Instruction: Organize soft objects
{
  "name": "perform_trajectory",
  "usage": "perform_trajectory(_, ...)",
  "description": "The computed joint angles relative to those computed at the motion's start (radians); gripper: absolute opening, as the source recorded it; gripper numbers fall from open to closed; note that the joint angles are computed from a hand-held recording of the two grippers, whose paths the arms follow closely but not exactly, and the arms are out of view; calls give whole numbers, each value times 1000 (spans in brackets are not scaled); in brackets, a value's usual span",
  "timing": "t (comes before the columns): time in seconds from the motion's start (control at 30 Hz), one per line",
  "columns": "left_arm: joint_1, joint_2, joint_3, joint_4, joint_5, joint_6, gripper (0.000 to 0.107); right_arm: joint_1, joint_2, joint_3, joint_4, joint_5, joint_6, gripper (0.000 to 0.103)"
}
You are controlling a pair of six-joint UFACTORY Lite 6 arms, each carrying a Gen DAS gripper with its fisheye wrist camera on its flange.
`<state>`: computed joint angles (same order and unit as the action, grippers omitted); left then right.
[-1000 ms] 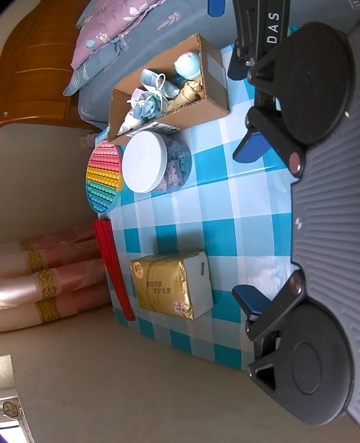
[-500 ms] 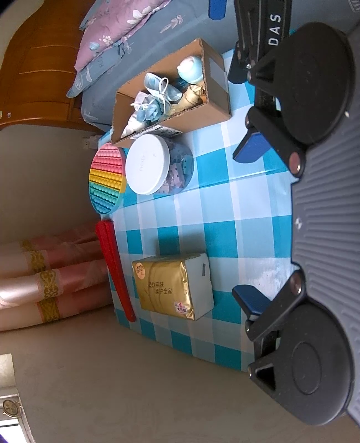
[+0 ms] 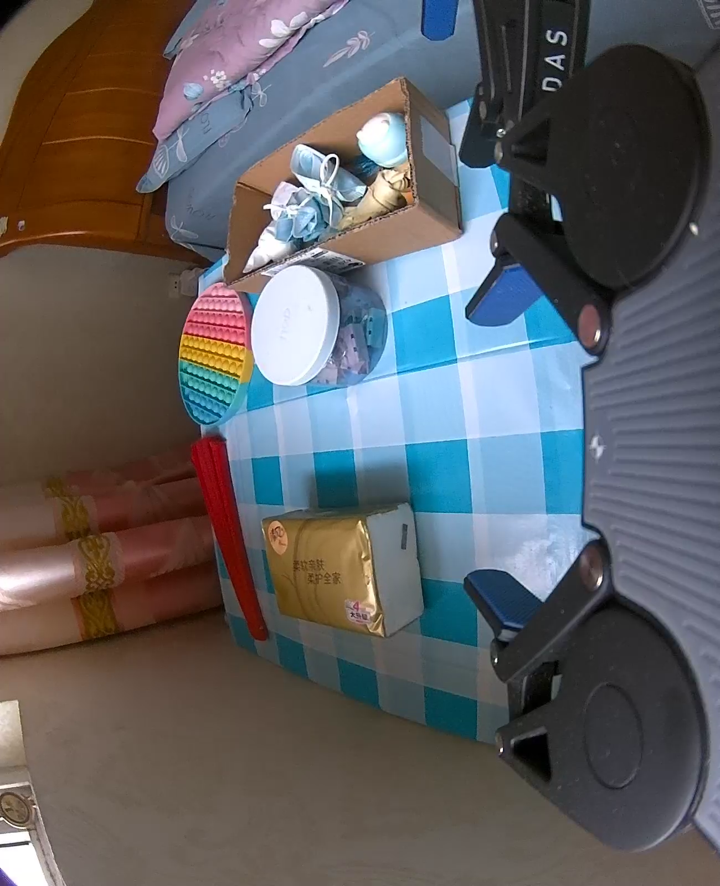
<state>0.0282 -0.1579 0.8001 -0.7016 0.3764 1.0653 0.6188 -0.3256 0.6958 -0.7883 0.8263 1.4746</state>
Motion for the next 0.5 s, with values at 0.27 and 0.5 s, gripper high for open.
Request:
perform_trajectory(0.27,2,0,0,-1,3,2,95,1,0,0,-1,0,1,103)
perform_trajectory(0.5,6,-2,-1,-1,5,3,95,10,1,5,-3,10,6,103)
